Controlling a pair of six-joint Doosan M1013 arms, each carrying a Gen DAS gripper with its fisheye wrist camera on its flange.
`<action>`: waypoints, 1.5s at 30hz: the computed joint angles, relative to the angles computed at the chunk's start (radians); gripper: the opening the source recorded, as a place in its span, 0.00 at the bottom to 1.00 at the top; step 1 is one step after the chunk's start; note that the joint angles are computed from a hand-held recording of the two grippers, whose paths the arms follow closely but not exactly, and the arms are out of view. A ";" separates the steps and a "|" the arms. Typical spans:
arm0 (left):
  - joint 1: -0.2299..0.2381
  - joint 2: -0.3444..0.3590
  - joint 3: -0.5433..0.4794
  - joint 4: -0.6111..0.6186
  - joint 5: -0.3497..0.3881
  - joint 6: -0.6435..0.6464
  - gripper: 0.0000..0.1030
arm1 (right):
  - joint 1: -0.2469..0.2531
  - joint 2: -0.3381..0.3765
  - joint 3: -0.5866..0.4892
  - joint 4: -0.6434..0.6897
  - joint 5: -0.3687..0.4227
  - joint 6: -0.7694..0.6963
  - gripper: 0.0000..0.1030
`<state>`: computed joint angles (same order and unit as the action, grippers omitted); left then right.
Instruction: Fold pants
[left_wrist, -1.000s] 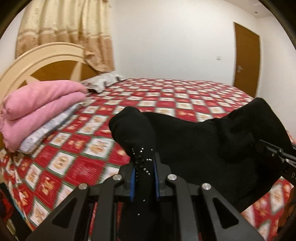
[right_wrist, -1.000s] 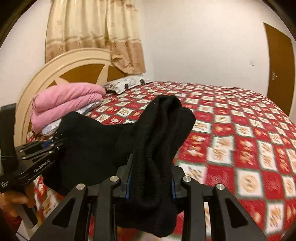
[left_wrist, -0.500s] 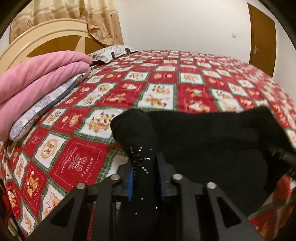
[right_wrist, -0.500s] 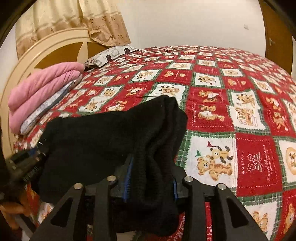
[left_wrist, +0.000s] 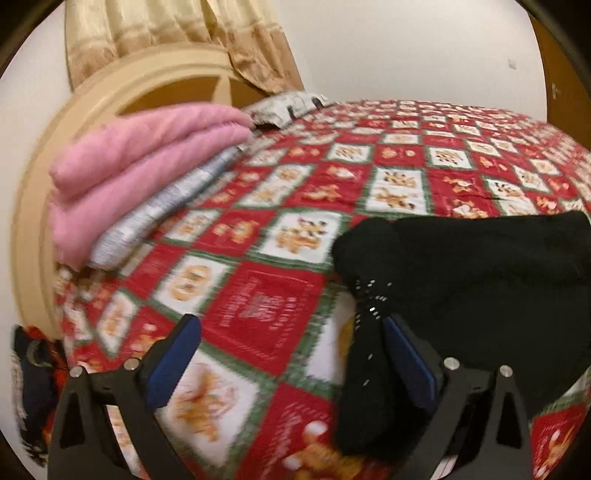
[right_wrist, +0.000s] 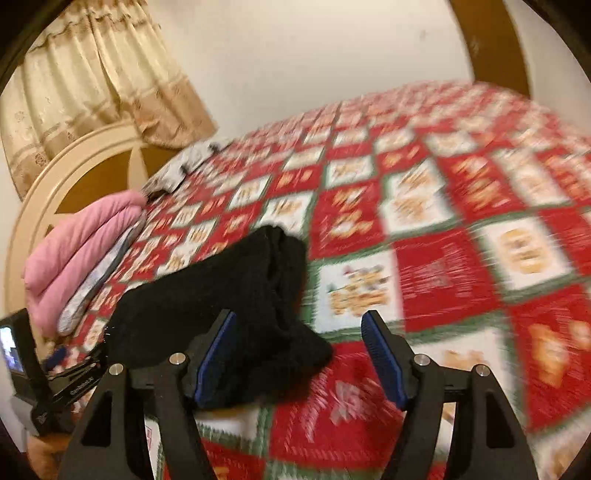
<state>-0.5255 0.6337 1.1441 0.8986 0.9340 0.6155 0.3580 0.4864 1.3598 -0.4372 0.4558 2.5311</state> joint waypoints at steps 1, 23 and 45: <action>-0.007 -0.006 0.009 0.035 0.016 -0.017 0.98 | 0.017 -0.019 0.023 -0.128 0.005 0.115 0.69; -0.096 -0.237 0.322 0.061 -0.208 -0.195 0.98 | 0.151 -0.182 0.208 -0.221 -0.030 0.147 0.70; -0.159 -0.342 0.438 0.316 -0.194 -0.432 1.00 | 0.251 -0.293 0.311 -0.936 0.054 0.791 0.79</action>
